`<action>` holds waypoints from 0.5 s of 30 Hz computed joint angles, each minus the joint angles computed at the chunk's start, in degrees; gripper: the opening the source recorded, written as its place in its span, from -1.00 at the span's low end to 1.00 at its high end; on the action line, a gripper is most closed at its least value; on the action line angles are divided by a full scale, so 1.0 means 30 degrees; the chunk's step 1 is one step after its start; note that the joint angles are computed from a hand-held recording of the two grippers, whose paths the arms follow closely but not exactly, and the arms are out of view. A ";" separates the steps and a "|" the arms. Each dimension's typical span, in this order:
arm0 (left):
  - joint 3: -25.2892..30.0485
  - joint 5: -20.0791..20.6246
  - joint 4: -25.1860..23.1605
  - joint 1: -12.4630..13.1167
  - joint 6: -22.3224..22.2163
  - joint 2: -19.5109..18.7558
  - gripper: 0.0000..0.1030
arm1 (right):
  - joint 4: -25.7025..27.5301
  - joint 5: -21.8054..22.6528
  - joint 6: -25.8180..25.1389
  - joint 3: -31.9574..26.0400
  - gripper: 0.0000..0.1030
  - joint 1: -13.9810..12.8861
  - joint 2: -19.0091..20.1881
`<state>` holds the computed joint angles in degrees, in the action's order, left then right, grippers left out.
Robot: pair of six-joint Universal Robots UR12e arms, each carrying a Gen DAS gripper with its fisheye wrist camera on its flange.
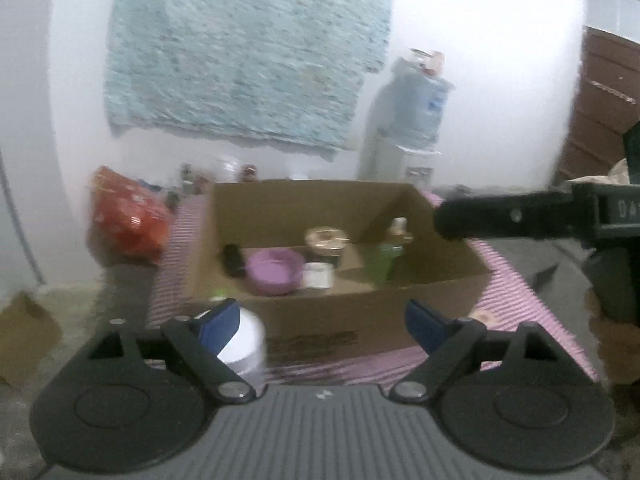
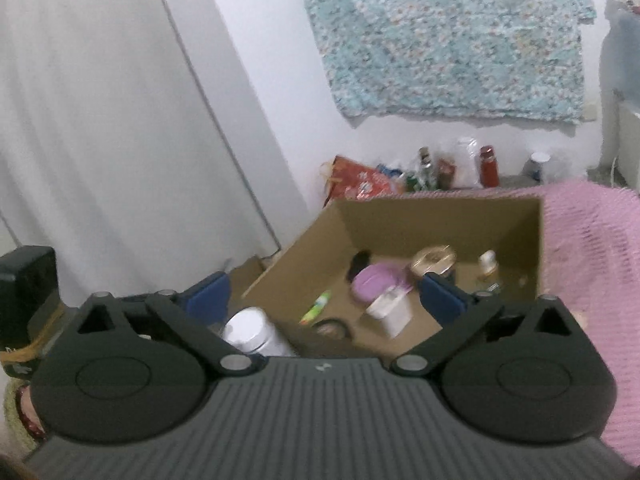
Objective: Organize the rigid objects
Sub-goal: 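Move the right gripper back to the white supplement bottle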
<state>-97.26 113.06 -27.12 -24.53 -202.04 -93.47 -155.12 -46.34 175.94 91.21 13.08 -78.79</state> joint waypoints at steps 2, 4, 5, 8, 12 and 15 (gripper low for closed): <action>-0.0372 0.1002 -0.0096 -0.0068 -0.0063 0.0167 0.77 | 0.0172 0.0030 0.0091 0.0132 0.97 0.0422 0.0041; -0.0749 0.1648 -0.0144 0.0041 -0.0108 0.0273 0.77 | 0.0541 0.0153 0.0609 0.0076 0.96 0.0931 0.0240; -0.0901 0.1868 -0.0166 0.0096 -0.0113 0.0290 0.77 | 0.0719 0.0143 0.0844 0.0011 0.95 0.1149 0.0337; -0.1247 0.2213 -0.0484 0.0291 -0.0390 0.0230 0.76 | 0.1397 -0.0270 0.1202 -0.0298 0.93 0.1862 0.0733; -0.1484 0.1827 -0.0421 0.0660 -0.0430 0.0018 0.76 | 0.2167 -0.1368 0.1150 -0.0819 0.83 0.2611 0.1246; -0.1630 0.1223 -0.0192 0.0932 -0.0491 -0.0097 0.75 | 0.2686 -0.1902 0.1212 -0.1131 0.76 0.2981 0.1582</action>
<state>-102.15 116.73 -27.69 -21.74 -203.51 -93.76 -147.06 -52.05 179.58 87.82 22.03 -74.05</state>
